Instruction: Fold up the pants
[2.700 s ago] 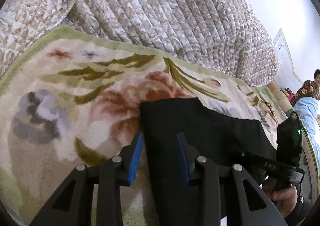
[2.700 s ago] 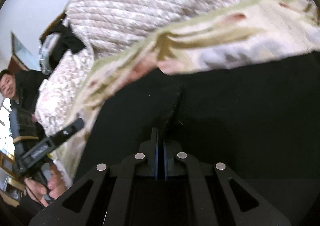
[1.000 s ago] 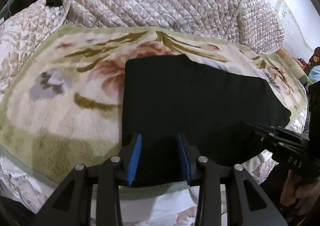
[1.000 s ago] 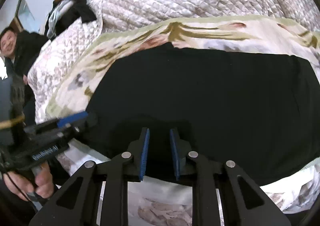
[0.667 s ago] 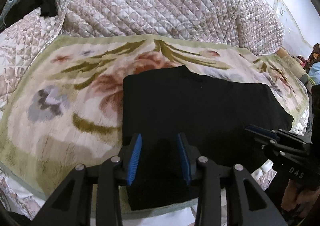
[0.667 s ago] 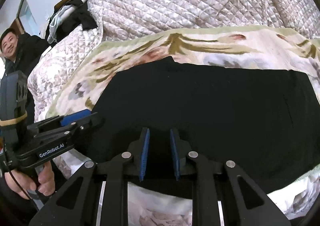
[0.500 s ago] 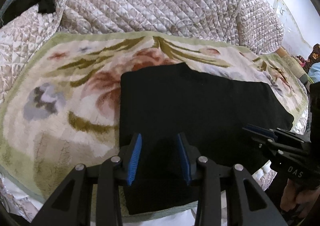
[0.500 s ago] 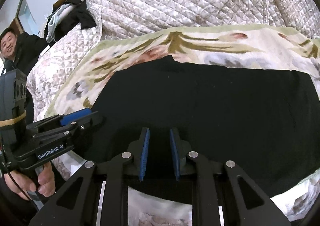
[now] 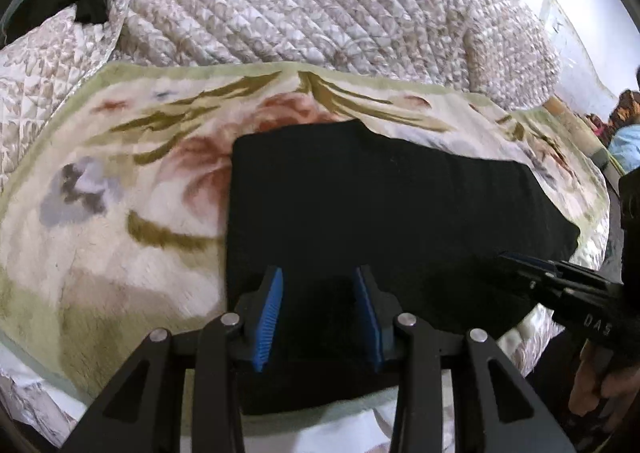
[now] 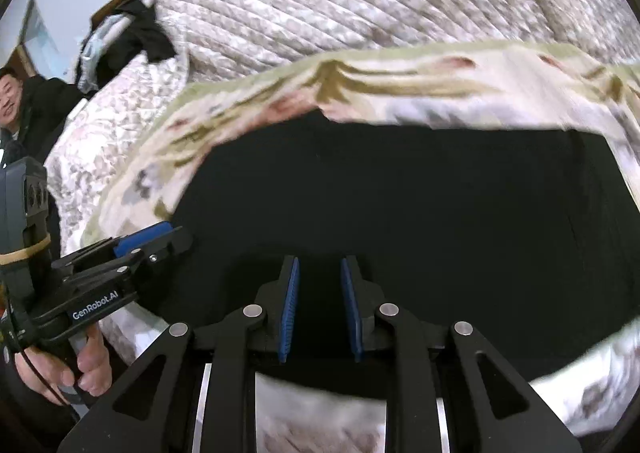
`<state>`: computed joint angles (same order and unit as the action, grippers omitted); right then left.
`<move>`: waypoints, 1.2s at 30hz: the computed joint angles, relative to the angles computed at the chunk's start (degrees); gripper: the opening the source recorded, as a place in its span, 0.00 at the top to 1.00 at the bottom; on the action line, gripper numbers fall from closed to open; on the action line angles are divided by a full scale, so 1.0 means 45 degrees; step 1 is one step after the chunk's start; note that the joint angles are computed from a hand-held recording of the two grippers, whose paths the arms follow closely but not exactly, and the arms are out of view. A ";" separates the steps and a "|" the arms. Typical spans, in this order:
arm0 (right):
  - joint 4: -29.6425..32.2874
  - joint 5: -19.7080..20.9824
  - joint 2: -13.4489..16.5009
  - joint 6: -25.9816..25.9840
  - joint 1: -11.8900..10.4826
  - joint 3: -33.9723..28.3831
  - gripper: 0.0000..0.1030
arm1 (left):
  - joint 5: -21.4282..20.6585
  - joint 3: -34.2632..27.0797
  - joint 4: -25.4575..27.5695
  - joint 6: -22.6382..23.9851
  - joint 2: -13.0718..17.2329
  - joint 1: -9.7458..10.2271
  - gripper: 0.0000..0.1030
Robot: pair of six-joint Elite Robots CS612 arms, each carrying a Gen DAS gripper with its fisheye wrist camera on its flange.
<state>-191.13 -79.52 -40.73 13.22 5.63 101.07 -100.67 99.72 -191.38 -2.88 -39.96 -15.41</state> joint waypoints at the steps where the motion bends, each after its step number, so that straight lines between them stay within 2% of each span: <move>1: -0.0086 -0.0074 -0.0049 0.0188 -0.0027 0.0151 0.79 | 0.0026 0.0057 -0.0033 0.0071 -0.0027 -0.0036 0.60; 6: -0.0418 -0.0138 -0.0179 0.0559 -0.0060 0.0468 0.78 | -0.0018 0.0184 -0.0075 0.0110 -0.0145 -0.0087 0.60; 14: -0.0399 0.0284 -0.0111 0.0273 0.0037 0.0339 0.78 | 0.0100 0.0265 -0.0175 0.0121 -0.0130 -0.0087 0.59; 16: -0.0266 0.0365 -0.0098 0.0237 0.0048 0.0305 0.72 | 0.0106 0.0270 -0.0140 0.0104 -0.0137 -0.0094 0.59; 19: -0.0260 0.0513 -0.0070 0.0349 0.0025 0.0292 0.69 | 0.0057 0.0264 -0.0124 0.0118 -0.0136 -0.0082 0.59; 26: -0.0118 0.0468 -0.0120 0.0509 -0.0022 0.0325 0.69 | 0.0073 0.0364 -0.0180 0.0272 -0.0239 -0.0141 0.59; 30: -0.0561 0.0246 -0.0267 0.0549 -0.0036 0.0549 0.69 | 0.0070 0.0452 -0.0595 0.0358 -0.0287 -0.0180 0.59; 36: -0.1275 -0.0555 -0.0547 0.2122 -0.0510 0.1326 0.66 | -0.0080 0.0411 -0.0092 0.0631 -0.0304 -0.0332 0.59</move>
